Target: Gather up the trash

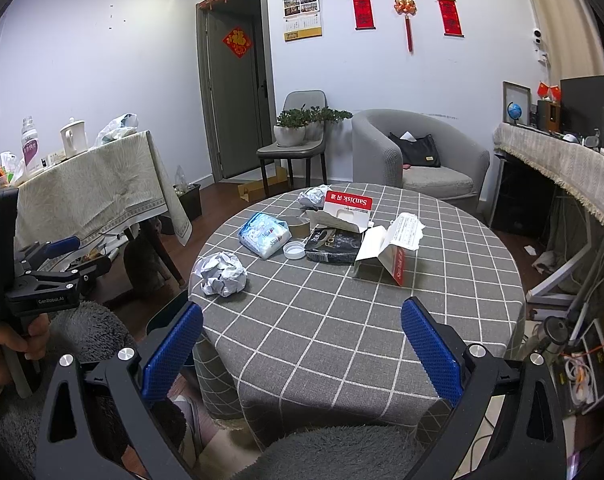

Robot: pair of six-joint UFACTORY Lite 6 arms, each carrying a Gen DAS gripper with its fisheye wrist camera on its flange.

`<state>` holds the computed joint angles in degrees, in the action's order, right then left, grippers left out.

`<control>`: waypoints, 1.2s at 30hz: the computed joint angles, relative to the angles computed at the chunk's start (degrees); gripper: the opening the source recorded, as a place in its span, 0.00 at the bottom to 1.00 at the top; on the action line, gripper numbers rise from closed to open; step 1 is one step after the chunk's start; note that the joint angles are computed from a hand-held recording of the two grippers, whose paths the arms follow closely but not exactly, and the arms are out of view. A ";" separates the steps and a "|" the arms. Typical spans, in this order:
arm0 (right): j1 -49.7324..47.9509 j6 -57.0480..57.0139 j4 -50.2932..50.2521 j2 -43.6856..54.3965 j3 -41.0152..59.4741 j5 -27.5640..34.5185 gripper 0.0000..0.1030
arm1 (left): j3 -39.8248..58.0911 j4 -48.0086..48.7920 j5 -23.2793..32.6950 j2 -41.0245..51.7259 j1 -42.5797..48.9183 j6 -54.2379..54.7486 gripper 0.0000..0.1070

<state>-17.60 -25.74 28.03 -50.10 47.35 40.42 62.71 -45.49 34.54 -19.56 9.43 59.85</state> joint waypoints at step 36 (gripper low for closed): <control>0.58 0.65 -0.87 0.32 -0.10 -0.38 0.97 | 0.91 -0.35 0.95 0.69 0.97 0.70 0.93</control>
